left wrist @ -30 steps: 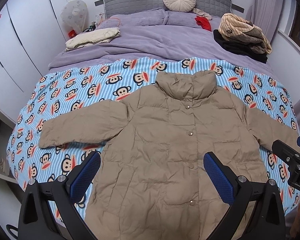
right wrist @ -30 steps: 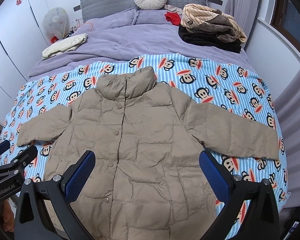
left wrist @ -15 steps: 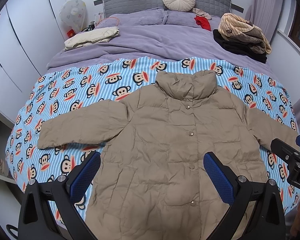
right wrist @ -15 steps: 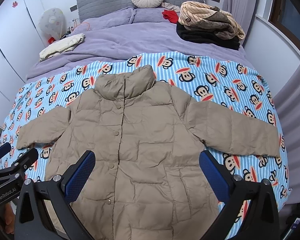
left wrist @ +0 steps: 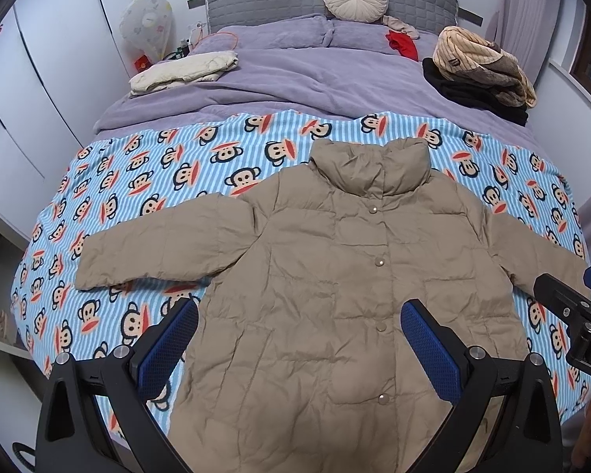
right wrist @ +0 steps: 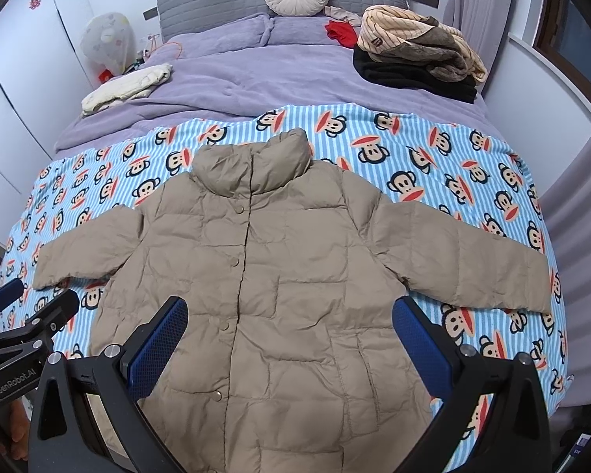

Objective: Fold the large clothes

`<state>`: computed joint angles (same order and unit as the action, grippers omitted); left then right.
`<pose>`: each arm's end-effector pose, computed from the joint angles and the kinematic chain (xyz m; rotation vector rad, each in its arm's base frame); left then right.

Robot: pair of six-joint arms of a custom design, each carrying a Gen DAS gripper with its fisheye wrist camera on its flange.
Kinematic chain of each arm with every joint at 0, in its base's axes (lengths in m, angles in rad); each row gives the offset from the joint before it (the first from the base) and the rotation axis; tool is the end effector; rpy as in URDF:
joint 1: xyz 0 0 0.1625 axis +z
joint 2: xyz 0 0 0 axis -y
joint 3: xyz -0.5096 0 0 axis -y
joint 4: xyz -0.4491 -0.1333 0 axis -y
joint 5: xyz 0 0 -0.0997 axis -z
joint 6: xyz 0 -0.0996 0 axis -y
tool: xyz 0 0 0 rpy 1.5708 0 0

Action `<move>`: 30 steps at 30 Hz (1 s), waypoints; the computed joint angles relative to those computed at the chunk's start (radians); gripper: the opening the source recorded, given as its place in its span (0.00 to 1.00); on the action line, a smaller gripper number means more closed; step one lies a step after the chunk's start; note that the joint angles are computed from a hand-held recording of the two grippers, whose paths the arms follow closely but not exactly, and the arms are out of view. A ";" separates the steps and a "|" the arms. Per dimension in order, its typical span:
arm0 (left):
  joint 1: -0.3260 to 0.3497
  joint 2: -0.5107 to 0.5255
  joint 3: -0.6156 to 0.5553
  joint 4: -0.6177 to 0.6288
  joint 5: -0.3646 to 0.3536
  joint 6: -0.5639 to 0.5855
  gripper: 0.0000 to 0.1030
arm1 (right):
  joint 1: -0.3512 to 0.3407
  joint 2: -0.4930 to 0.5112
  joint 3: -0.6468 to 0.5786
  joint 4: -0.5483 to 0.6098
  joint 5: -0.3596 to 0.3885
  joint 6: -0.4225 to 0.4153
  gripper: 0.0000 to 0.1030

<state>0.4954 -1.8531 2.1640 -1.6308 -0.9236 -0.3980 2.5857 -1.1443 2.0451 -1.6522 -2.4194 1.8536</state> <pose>-0.2270 -0.3424 0.4128 0.9231 2.3046 -0.3272 0.4638 -0.2192 0.1566 -0.4796 -2.0896 0.8172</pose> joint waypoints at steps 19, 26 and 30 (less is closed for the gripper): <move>0.010 -0.006 -0.001 0.005 0.002 0.000 1.00 | 0.002 0.003 -0.003 0.002 0.005 0.000 1.00; 0.010 -0.006 -0.001 0.006 -0.005 -0.007 1.00 | 0.002 0.001 -0.001 0.000 0.005 -0.002 1.00; 0.008 -0.002 0.002 0.000 -0.010 -0.017 1.00 | 0.003 0.001 0.000 0.001 0.006 -0.001 1.00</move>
